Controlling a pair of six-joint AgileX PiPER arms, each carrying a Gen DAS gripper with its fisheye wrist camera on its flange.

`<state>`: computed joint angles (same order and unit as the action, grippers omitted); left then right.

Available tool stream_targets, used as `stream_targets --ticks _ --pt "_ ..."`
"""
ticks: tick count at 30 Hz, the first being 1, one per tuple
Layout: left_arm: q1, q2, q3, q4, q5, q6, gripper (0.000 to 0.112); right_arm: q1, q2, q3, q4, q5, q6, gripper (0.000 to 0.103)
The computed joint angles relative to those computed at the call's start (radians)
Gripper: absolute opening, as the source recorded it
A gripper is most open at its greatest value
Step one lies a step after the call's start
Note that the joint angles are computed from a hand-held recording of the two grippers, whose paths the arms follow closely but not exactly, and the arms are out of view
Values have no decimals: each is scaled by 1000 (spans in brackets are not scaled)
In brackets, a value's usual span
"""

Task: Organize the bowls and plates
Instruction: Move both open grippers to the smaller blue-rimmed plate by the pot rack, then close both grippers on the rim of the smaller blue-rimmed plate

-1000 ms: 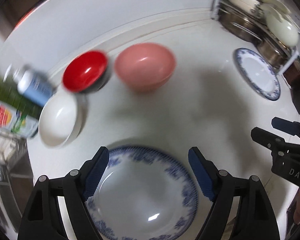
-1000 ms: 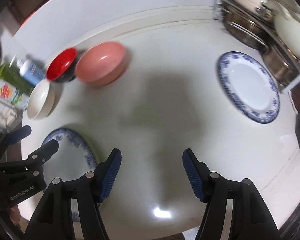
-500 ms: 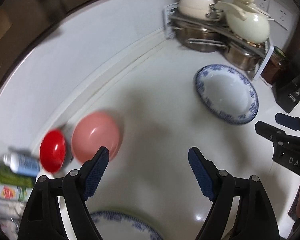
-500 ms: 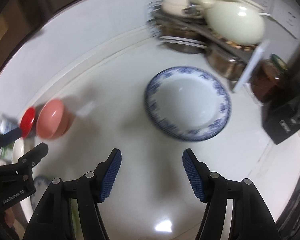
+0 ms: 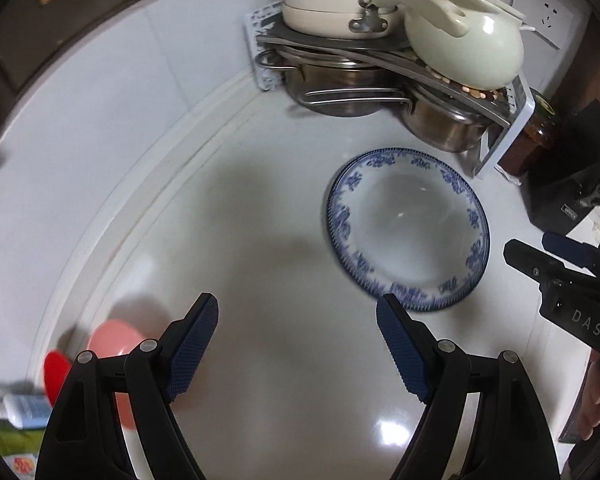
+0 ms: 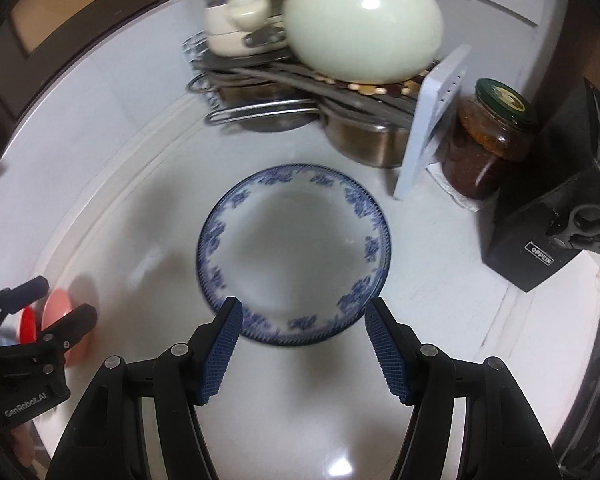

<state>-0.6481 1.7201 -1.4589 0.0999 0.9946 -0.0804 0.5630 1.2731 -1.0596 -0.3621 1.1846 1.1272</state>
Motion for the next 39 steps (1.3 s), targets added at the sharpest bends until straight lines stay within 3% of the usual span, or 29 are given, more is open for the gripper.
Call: stream_targets --ticks 12,21,26,33,36,39 --pt "-31 279 -232 -18 -27 10 81 -314 28 136 86 -223 -98 65" --pt "-27 450 -386 -51 4 29 75 -434 128 178 163 -351 -207 65" --pt "-30 532 -474 -58 44 39 66 -479 183 178 184 -385 -239 64" --pt "-31 605 -564 -73 87 36 61 -525 225 197 205 -426 -276 63" --pt "-24 635 -594 -91 99 52 56 -528 241 191 223 -427 -295 55" --pt "-18 664 -631 -95 124 49 55 -534 263 178 241 -431 -323 54"
